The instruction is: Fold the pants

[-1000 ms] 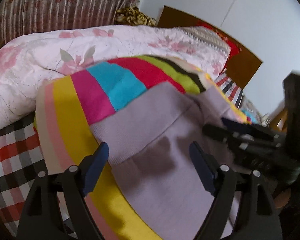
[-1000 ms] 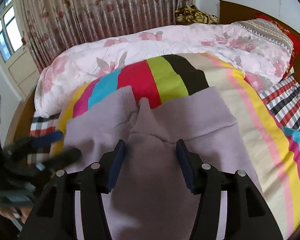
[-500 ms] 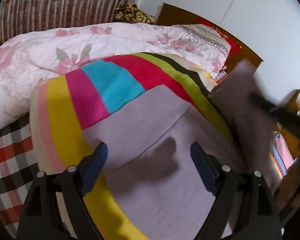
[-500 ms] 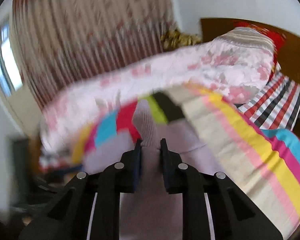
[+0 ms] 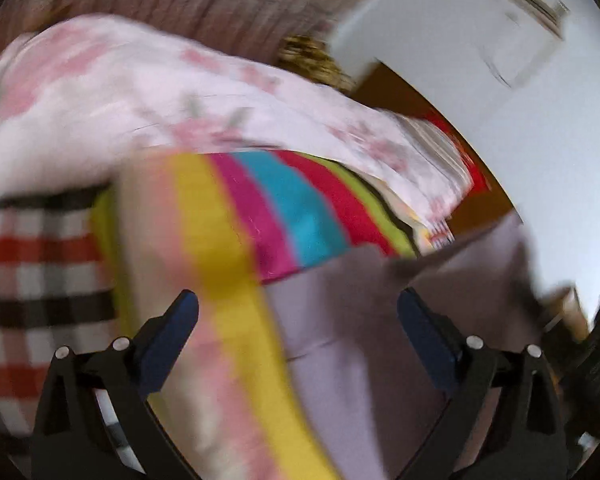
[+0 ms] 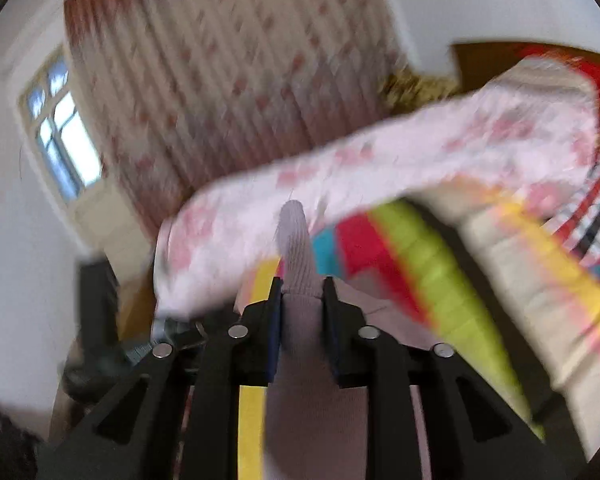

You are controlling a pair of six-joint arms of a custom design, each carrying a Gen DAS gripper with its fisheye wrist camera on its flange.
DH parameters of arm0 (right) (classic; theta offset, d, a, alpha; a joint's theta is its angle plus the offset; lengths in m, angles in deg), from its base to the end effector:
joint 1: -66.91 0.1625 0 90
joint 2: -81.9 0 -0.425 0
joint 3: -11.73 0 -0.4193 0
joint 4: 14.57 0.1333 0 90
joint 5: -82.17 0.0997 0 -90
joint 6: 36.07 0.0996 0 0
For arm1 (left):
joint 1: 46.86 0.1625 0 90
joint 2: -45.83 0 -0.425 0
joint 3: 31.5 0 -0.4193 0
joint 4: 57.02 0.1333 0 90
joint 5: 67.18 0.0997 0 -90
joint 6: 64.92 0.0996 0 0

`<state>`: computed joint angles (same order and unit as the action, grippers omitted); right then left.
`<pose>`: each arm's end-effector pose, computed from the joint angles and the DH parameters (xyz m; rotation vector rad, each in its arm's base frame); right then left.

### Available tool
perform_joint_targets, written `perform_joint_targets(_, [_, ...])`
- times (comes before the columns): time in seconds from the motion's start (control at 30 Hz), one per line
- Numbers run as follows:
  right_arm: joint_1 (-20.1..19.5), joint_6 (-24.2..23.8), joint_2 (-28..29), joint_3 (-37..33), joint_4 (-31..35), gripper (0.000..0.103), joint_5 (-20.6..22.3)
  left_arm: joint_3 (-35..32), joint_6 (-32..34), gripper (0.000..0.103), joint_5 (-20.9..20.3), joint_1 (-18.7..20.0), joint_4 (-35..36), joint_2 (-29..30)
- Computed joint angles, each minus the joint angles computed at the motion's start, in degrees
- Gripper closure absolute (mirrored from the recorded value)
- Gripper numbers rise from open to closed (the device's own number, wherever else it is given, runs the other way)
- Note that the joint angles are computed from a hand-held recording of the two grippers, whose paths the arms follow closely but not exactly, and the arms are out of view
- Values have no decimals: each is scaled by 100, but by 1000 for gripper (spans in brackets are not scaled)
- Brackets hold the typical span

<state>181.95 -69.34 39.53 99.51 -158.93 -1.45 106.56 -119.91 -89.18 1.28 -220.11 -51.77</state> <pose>0.4365 -0.5933 0.0680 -1.4886 2.6413 -0.2488 -0.0768 -0.4238 0.3340 -0.6973 2.1806 -1.5696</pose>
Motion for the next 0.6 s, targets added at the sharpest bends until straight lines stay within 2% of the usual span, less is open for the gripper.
perform_joint_targets(0.03, [35,-7,103,-44,274,74,-89,159,-369,4,33,-58,419,-309])
perform_joint_targets(0.1, [90,10,293,-93,623,45,-384,294,-1029,4,144,-166,1393,-720])
perform_joint_targets(0.17, [8,87,282,-35,524,45,-306,440,-1221,4,64,-240,1779,-1009])
perform_joint_targets(0.23, [-113,128,165,-1,366,45,-136,570,-890,4,-129,-248,1333,-1042])
perform_joint_targets(0.33, [-254,68,-65,26,20,46,-65,699,315,10,-731,-234,-154,-746])
perform_joint_targets(0.4, [-368,106,-199,-70,-63,46,-61,566,1036,15,-1299,-49,-959,-369])
perform_joint_targets(0.43, [-413,113,-219,-145,-100,46,-144,531,1160,17,-1471,23,-1125,-269])
perform_joint_targets(0.53, [-546,163,-110,-440,113,51,-394,237,1592,27,-2475,489,-1776,238])
perform_joint_targets(0.6, [-557,38,41,-595,224,54,-761,144,1637,29,-2953,696,-2050,417])
